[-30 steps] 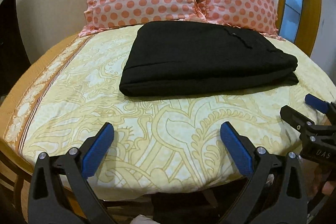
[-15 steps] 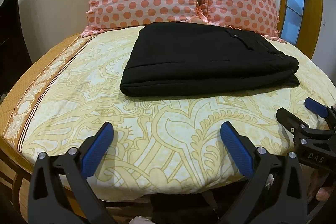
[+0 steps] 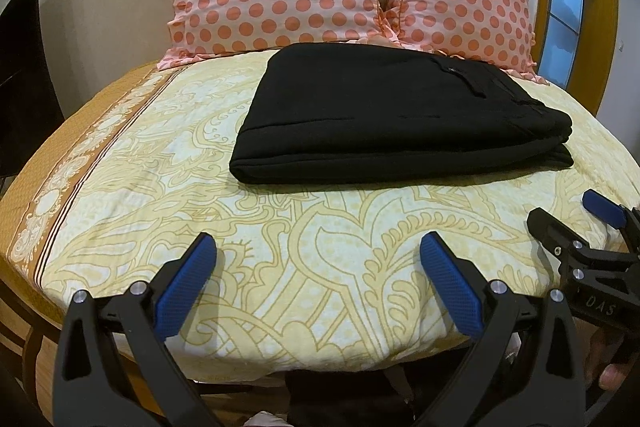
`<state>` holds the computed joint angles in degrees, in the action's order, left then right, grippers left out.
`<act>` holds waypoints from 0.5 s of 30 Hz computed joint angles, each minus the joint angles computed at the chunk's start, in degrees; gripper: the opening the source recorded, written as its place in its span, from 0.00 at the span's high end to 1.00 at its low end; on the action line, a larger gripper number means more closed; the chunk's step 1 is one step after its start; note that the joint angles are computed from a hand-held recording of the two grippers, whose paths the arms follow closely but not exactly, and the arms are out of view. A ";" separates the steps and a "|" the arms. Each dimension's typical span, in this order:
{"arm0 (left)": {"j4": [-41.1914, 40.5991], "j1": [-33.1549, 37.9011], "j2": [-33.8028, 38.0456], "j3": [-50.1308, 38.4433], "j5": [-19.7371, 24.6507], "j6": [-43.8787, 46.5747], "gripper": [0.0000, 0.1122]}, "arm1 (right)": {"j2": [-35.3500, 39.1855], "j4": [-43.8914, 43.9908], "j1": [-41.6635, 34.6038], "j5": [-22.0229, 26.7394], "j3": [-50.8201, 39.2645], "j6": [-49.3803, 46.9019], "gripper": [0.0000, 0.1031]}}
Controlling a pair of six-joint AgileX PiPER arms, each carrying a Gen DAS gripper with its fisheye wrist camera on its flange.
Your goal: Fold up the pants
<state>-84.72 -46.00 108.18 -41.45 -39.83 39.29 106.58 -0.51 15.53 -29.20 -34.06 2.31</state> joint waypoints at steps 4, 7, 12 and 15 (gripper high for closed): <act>-0.09 -0.19 0.09 -0.01 -0.15 -0.12 0.10 | 0.03 -0.38 -0.19 0.02 -0.13 0.19 0.01; 0.02 -0.12 0.07 0.01 -0.13 -0.12 0.10 | 0.10 -0.30 -0.15 -0.06 -0.12 0.16 0.01; 0.01 -0.06 0.06 -0.01 -0.09 -0.11 0.10 | 0.13 -0.09 -0.05 -0.17 -0.07 0.04 0.01; 0.01 -0.07 0.09 -0.02 -0.08 -0.11 0.10 | 0.11 -0.08 -0.03 -0.16 -0.07 0.05 0.01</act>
<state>-84.71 -46.06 108.27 -41.47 -39.92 39.18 106.70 -0.59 15.50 -29.36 -34.14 2.36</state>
